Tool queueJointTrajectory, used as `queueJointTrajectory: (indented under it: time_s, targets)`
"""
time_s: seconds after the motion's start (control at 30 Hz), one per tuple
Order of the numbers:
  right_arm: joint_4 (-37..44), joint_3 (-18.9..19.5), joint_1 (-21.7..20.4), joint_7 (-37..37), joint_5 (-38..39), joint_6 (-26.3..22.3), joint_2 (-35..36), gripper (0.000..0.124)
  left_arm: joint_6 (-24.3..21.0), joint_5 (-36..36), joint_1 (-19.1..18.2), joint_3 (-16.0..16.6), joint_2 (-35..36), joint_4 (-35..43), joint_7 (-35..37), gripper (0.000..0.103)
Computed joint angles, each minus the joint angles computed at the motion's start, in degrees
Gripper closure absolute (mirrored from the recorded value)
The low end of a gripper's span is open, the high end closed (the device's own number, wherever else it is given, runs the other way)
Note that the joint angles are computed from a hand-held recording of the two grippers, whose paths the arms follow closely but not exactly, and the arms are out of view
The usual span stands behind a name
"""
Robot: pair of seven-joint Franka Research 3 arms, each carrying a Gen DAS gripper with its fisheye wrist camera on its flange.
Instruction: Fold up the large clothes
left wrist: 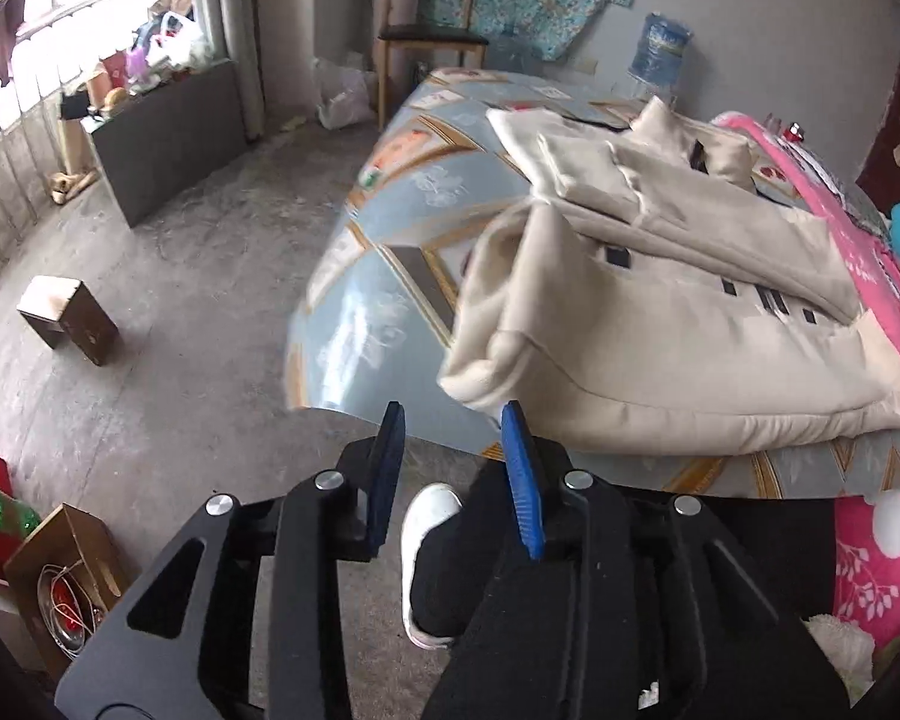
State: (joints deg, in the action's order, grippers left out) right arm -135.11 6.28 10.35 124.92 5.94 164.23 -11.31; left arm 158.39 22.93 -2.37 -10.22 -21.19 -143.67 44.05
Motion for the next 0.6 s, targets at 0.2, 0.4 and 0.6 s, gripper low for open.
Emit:
queueJointTrajectory:
  time_s: [0.2,0.4,0.6]
  targets:
    - [4.55,-0.85,3.69,-6.49,3.23,0.64,1.22,0.073,4.89,-2.51,-1.76,2.82,0.33,1.15,2.91,0.070]
    - [21.91,0.40,10.91,-29.35,17.33,-9.25,15.33,0.072,4.11,-17.63,-11.73,5.84,12.03,11.50,21.13,0.069]
    - [38.54,0.25,15.46,-27.74,5.22,-19.16,28.03,0.072,0.46,-17.06,-10.20,0.94,20.32,19.16,26.28,0.069]
